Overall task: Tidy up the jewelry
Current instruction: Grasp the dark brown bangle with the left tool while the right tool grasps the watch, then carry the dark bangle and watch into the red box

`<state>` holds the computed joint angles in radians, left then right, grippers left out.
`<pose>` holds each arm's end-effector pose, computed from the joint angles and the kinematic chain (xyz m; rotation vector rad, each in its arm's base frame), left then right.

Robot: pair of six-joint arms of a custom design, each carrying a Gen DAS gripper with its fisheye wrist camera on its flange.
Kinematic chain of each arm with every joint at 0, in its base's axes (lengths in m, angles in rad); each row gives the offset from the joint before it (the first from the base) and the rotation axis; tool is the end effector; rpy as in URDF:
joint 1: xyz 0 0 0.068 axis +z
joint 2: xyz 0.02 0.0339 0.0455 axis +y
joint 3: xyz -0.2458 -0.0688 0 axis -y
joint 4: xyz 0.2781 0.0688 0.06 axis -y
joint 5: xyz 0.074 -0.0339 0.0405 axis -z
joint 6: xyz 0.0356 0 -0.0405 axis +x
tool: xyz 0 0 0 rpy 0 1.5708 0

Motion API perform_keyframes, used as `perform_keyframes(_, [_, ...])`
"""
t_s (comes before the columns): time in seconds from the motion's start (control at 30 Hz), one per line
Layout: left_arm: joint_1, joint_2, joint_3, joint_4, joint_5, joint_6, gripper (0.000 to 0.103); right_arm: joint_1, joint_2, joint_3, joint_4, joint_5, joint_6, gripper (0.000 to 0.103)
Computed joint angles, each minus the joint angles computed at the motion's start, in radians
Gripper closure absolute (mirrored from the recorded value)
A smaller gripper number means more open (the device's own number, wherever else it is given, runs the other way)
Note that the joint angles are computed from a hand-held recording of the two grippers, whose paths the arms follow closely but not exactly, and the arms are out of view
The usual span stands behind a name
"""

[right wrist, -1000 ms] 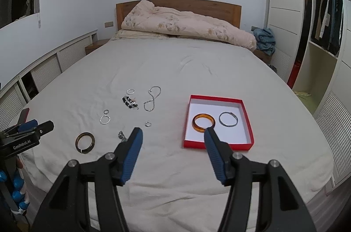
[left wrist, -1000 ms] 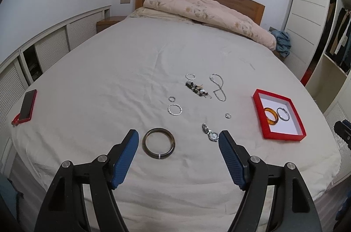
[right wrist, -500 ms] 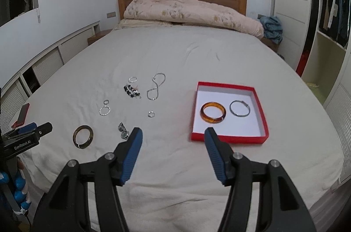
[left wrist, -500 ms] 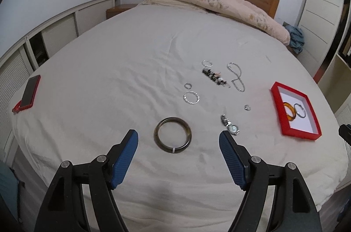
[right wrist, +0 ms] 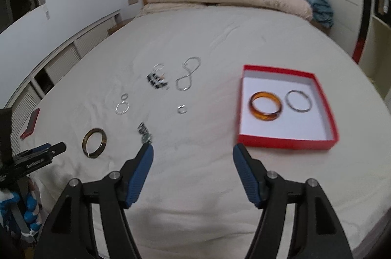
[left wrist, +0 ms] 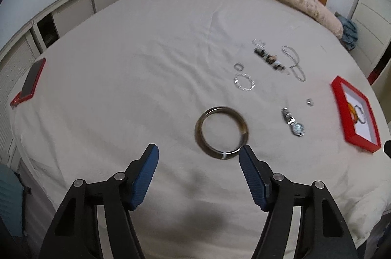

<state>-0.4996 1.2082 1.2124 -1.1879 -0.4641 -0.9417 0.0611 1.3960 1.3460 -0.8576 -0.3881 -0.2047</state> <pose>0.2276 -0.1061 0.3065 -0.6739 2.4605 0.1229 0.3224 0.0332 0.3173 -0.4839 2.3815 0.4154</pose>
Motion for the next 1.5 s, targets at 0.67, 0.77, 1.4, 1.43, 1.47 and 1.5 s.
perform_keyframes(0.67, [0.266, 0.135, -0.079, 0.226, 0.199, 0.265, 0.05, 0.231, 0.405, 0.186, 0.02, -0.024, 0.008, 0.039])
perform_keyframes(0.77, [0.279, 0.135, -0.082, 0.251, 0.221, 0.294, 0.05, 0.261, 0.467, 0.23, 0.017, -0.025, 0.01, 0.046])
perform_keyframes(1.4, [0.21, 0.192, -0.033, 0.246, 0.185, 0.373, 0.094, 0.326, 0.61, 0.354, -0.021, 0.036, -0.082, 0.081])
perform_keyframes(1.43, [0.212, 0.189, -0.028, 0.235, 0.191, 0.363, 0.095, 0.324, 0.612, 0.364, -0.034, 0.033, -0.084, 0.081])
perform_keyframes(1.47, [0.212, 0.183, -0.023, 0.225, 0.197, 0.353, 0.095, 0.321, 0.609, 0.37, -0.047, 0.029, -0.082, 0.081])
perform_keyframes(1.5, [0.21, 0.176, -0.023, 0.219, 0.197, 0.346, 0.095, 0.317, 0.602, 0.369, -0.053, 0.022, -0.08, 0.081])
